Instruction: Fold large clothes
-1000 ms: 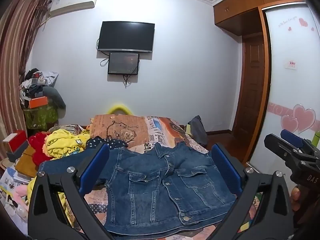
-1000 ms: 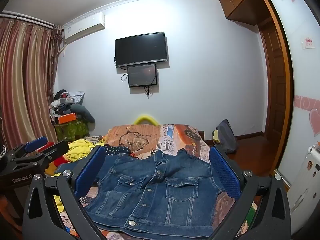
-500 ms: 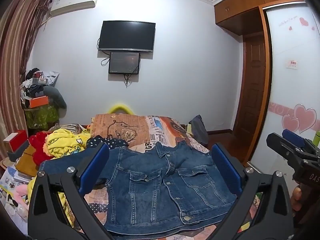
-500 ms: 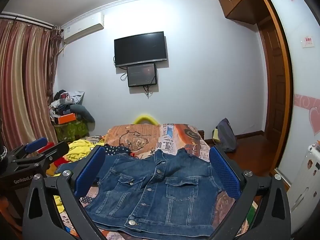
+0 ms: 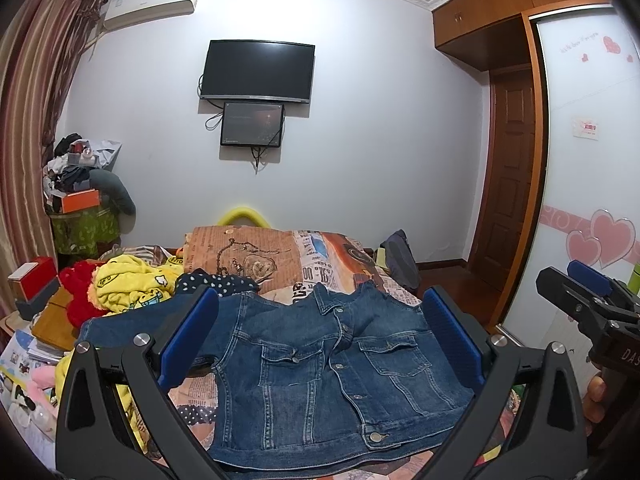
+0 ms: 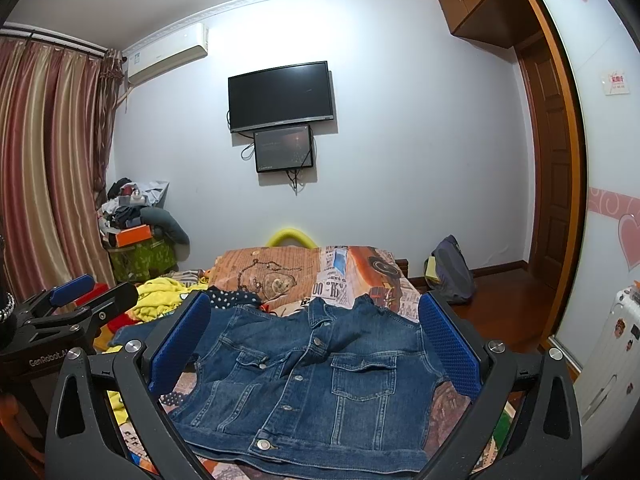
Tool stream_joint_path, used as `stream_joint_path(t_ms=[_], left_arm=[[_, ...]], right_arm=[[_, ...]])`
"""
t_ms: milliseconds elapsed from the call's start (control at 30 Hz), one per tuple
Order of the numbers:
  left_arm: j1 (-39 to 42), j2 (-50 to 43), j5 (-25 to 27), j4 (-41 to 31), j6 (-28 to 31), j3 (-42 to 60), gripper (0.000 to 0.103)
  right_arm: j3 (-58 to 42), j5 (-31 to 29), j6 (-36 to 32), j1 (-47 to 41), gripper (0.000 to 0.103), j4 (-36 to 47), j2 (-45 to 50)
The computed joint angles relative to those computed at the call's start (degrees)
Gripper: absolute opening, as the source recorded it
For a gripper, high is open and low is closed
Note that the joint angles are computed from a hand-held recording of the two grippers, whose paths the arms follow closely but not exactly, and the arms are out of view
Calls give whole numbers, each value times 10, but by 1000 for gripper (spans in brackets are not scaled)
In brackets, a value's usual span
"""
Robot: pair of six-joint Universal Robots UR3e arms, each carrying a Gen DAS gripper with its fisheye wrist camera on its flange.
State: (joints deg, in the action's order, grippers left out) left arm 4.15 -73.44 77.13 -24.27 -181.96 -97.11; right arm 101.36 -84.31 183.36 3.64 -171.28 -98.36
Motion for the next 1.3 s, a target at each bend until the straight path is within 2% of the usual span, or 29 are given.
stream_joint_path(t_ms=[1300], left_arm=[[-6, -12, 7, 2, -2, 9, 103]], right_arm=[[2, -3, 1, 0, 103, -5, 9]])
